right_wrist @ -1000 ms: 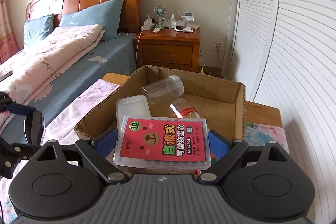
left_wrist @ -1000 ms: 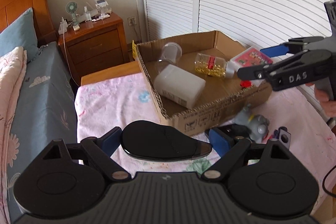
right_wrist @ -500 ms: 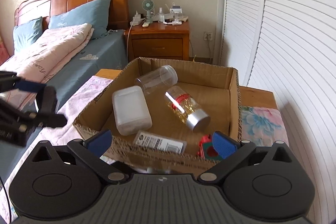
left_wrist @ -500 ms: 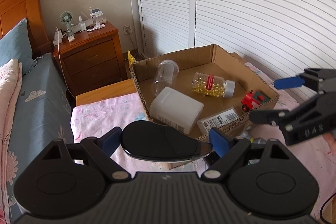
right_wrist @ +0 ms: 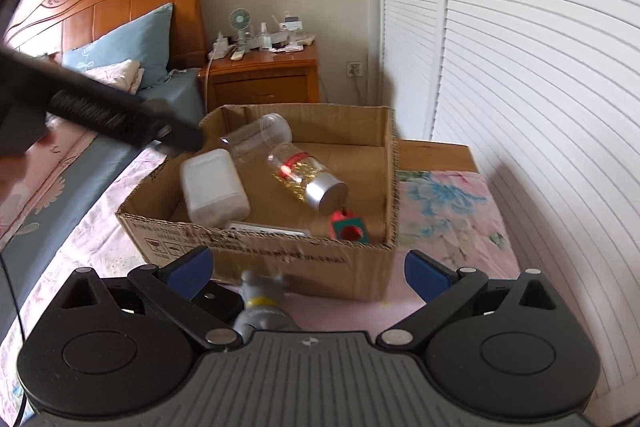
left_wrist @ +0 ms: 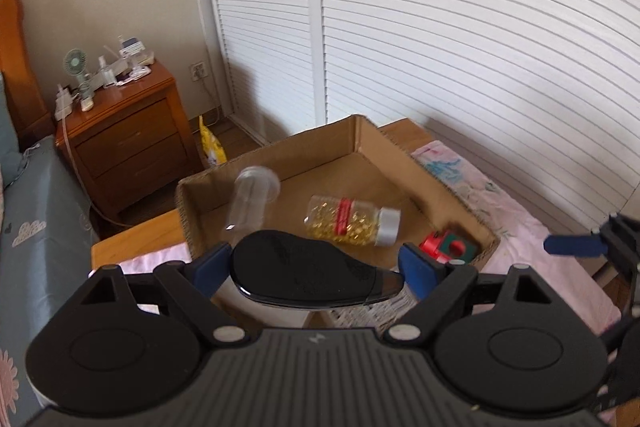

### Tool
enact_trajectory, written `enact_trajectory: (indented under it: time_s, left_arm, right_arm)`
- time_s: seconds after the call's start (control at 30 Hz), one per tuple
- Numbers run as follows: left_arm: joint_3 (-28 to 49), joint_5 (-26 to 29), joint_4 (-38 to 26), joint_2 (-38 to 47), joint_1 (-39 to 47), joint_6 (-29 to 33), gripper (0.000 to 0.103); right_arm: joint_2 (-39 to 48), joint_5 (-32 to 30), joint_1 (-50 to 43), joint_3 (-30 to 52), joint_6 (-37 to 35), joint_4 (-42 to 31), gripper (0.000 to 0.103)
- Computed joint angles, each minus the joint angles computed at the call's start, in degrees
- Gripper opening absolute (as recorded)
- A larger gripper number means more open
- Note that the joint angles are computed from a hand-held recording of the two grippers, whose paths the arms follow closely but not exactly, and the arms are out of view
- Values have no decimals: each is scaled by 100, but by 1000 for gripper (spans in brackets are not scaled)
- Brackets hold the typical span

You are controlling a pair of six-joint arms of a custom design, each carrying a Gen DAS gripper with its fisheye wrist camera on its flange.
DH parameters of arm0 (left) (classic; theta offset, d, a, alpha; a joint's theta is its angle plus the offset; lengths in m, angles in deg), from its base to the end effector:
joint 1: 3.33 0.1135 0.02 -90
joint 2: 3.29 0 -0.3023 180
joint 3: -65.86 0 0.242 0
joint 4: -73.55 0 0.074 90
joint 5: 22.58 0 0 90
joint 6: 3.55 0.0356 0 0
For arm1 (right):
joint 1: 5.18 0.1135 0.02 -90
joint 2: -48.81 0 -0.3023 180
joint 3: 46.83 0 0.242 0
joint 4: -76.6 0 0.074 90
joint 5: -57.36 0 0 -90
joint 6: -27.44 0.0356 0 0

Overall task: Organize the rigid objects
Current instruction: 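Carry the red card box and black oval case into the cardboard box and release both, then move the right tool to the blue block toy car while the left tool approaches the mint case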

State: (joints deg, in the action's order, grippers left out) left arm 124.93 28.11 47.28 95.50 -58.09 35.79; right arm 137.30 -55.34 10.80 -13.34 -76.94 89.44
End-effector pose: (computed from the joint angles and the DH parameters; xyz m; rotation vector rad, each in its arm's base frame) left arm 0.1879 -0.2268 0.1648 -0.0944 2.3566 0.1110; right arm 0.2174 0.0765 0.1457 -0.7904 2.1403 0.4702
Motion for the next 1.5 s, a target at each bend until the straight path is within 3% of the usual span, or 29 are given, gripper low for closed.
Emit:
enact_trajectory:
  time_s: [0.33, 0.53, 0.77, 1.03, 1.23, 1.5]
  left_arm:
    - [1374, 880, 297, 1205, 918, 1212, 89]
    - [2177, 1235, 125, 1953, 1395, 1368, 89]
    - [2803, 1158, -177, 2518, 1767, 1317, 91]
    - [2560, 1102, -273, 2202, 1602, 1225, 91]
    - [1814, 843, -291, 1433, 1096, 1003, 91]
    - [861, 52, -815, 457, -104, -210, 97]
  right_arm:
    - [147, -353, -850, -229, 54, 330, 103]
    - [299, -318, -1176, -258, 7, 507, 103]
    - [492, -222, -1334, -315, -127, 781, 103]
    - [393, -145, -1227, -451, -301, 797, 103]
    - [24, -243, -1216, -611, -335, 591, 103]
    - [-545, -18, -1059, -922, -320, 421, 103]
